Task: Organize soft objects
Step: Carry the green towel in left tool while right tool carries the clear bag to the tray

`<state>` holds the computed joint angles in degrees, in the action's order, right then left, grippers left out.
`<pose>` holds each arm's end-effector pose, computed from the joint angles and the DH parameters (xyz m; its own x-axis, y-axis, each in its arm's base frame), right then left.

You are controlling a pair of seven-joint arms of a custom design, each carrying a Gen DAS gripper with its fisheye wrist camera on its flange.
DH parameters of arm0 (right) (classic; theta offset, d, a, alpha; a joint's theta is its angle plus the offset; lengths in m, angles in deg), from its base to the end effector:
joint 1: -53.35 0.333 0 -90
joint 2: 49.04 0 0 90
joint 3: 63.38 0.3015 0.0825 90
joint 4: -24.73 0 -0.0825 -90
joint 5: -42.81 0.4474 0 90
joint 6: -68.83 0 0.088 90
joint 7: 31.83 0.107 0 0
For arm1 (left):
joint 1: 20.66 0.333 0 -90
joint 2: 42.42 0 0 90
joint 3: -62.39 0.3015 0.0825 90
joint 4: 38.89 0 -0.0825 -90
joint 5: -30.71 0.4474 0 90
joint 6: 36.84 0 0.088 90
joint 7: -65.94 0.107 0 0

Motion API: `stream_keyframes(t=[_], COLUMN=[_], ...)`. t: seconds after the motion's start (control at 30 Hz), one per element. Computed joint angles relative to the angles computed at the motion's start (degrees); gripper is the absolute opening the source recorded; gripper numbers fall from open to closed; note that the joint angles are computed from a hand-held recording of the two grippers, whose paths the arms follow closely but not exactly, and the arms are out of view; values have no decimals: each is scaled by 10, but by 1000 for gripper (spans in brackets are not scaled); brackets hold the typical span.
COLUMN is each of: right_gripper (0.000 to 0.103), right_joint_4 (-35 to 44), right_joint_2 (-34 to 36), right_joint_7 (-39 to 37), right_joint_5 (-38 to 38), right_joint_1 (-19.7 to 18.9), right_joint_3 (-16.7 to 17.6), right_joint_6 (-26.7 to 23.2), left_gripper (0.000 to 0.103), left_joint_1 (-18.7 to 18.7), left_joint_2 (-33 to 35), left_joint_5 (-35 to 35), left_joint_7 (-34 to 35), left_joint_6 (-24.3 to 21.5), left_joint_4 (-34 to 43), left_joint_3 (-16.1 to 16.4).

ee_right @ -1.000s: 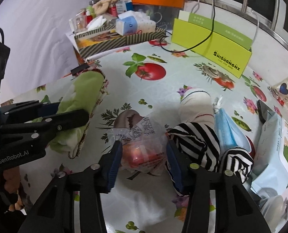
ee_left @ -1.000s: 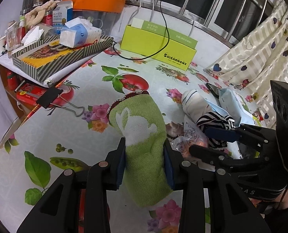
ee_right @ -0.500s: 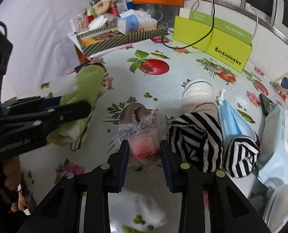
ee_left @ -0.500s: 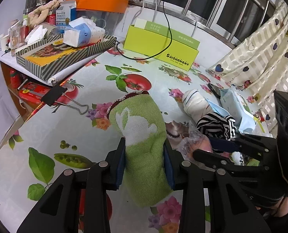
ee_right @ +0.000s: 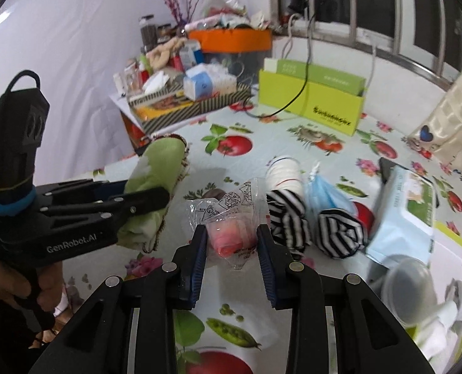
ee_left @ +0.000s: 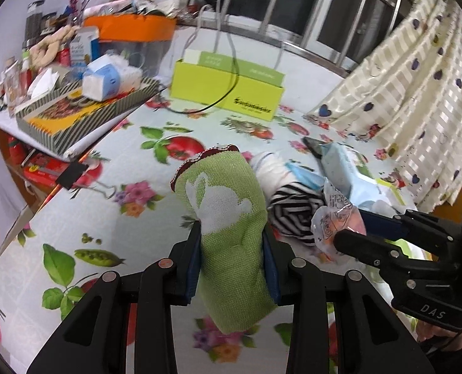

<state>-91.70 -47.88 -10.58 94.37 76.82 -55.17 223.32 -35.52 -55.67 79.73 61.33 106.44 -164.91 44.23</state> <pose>0.5688 0.3199 0.4548 0.8613 -0.5075 0.0235 -0.3169 -0.5728 -0.7560 0.4857 -0.3296 0.4914 0.3496 -0.9002 0.2597 -0.5519 -0.4218 -0.7193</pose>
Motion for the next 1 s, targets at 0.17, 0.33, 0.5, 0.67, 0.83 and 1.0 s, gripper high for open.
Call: stream_keyframes(t=[0.17, 0.33, 0.5, 0.67, 0.83, 1.0], right_gripper=[31, 31, 31, 31, 31, 31], right_joint_4=[-19, -36, -51, -63, -72, -78], right_joint_2=[-25, -47, -66, -80, -91, -97], right_joint_7=[-12, -34, -53, -71, -84, -94], right_joint_5=[30, 63, 99, 129, 148, 169], right_joint_1=[-5, -10, -15, -21, -27, -33], right_joint_3=[-9, -20, -33, -45, -54, -63], right_joint_6=[10, 18, 27, 33, 34, 35], left_gripper=[36, 36, 36, 36, 36, 36], left_joint_1=[-7, -17, -30, -44, -59, -73], left_joint_2=[23, 52, 84, 113, 145, 168], left_joint_5=[11, 23, 33, 39, 37, 39], left_joint_7=[19, 42, 67, 88, 113, 122], left_joint_6=[-9, -19, -23, -23, -21, -18], left_joint_4=[37, 79, 120, 157, 196, 223], left_joint_3=[-5, -6, -3, 2, 8, 14])
